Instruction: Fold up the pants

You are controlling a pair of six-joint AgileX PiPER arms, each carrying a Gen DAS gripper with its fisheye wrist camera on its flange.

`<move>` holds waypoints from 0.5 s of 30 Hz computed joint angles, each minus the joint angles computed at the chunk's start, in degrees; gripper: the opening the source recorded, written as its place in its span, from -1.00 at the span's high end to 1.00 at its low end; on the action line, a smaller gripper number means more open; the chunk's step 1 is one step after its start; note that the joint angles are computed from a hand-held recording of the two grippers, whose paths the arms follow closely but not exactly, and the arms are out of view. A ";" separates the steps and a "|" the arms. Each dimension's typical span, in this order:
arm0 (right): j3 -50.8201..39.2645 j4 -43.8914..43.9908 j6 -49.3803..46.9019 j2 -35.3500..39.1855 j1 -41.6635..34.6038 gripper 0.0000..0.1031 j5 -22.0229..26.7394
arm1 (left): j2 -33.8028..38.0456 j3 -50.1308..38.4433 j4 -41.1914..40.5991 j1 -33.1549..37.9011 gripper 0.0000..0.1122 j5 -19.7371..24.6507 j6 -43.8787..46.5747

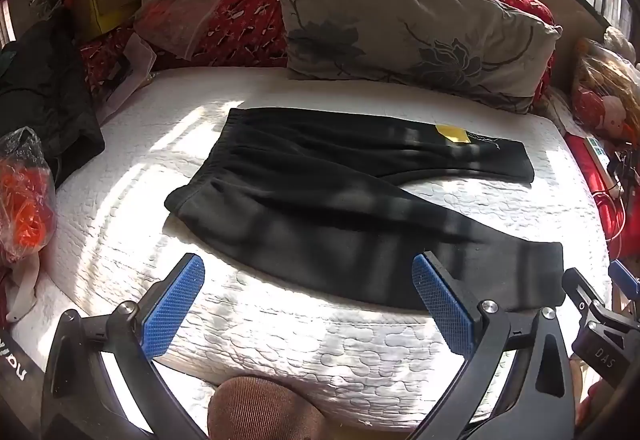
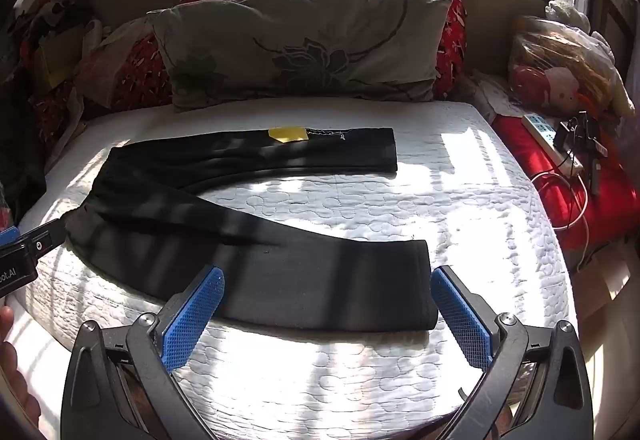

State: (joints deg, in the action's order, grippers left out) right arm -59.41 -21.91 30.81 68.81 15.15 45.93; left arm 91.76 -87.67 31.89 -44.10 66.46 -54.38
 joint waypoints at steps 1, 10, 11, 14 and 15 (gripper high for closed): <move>0.02 0.01 0.04 -0.18 0.04 -1.00 -0.02 | -0.12 0.15 -0.18 0.01 -0.84 -0.15 0.24; 0.49 0.95 -0.80 0.12 -0.72 -1.00 -0.81 | 0.37 2.02 -0.95 0.77 -0.84 0.32 -1.33; 0.60 0.85 -0.69 0.03 -0.69 -1.00 -0.94 | 0.38 2.26 -1.22 0.85 -0.84 0.24 -1.37; 0.89 -0.07 0.08 -0.07 -0.16 -1.00 -1.04 | -0.35 4.06 -0.29 0.43 -0.84 -0.98 -2.89; 0.97 -0.05 0.06 -0.10 -0.08 -1.00 -1.09 | -0.43 4.44 0.47 0.04 -0.84 -1.00 -3.42</move>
State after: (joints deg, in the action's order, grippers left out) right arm -58.44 -21.96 30.87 68.71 15.07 44.84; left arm 91.33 -83.23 32.35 -44.06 65.46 -57.80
